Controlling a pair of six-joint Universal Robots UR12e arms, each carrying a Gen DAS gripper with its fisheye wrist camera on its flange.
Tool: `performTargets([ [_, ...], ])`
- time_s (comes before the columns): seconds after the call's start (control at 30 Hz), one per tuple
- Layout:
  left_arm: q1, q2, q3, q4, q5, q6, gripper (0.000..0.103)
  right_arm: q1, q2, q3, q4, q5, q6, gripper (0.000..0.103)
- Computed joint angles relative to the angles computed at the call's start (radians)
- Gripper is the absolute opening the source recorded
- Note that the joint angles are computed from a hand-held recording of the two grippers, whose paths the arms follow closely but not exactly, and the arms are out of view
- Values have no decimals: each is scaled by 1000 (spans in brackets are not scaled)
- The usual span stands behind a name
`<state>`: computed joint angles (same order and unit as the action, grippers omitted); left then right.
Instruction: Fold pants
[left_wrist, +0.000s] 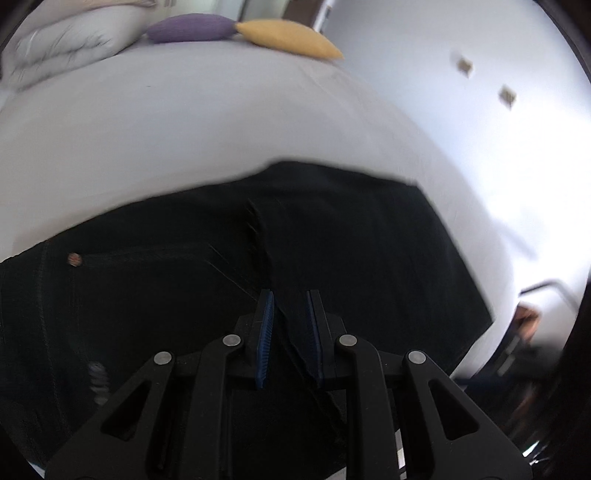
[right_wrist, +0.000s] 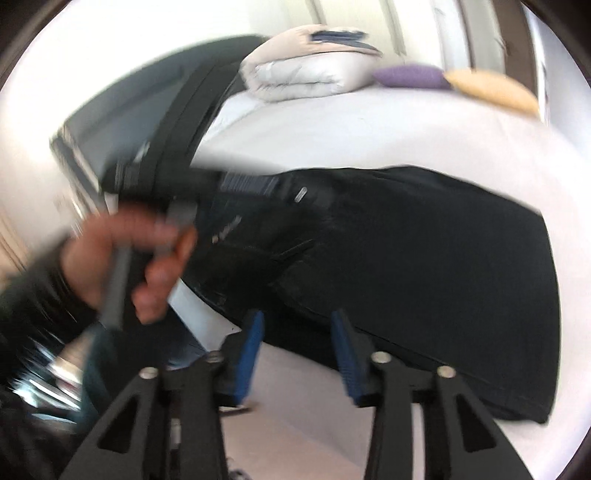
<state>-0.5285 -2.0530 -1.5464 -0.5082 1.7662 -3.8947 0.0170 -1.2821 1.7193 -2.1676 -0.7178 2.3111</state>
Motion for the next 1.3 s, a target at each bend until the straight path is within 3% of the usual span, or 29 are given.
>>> performTargets([
  [0.1, -15, -23, 30, -108, 4, 2, 17, -45, 32, -59, 106, 57, 38, 33],
  [0.17, -24, -29, 37, -121, 38, 9, 17, -65, 79, -129, 161, 73, 89, 33],
  [0.33, -24, -30, 40, -150, 42, -1, 18, -79, 204, -297, 346, 121, 155, 33],
  [0.53, -41, -74, 119, -215, 80, -2, 18, -69, 318, -428, 392, 136, 266, 33],
  [0.67, -51, -97, 157, -237, 96, -9, 18, -55, 327, -406, 375, 135, 311, 23],
  [0.77, -55, -87, 140, -224, 96, -16, 18, -48, 336, -412, 357, 119, 358, 7],
  [0.87, -55, -82, 134, -224, 95, -18, 18, -42, 350, -428, 368, 103, 373, 0],
  [1.3, -49, -63, 92, -185, 94, -22, 18, -73, 278, -328, 489, 115, 245, 0],
])
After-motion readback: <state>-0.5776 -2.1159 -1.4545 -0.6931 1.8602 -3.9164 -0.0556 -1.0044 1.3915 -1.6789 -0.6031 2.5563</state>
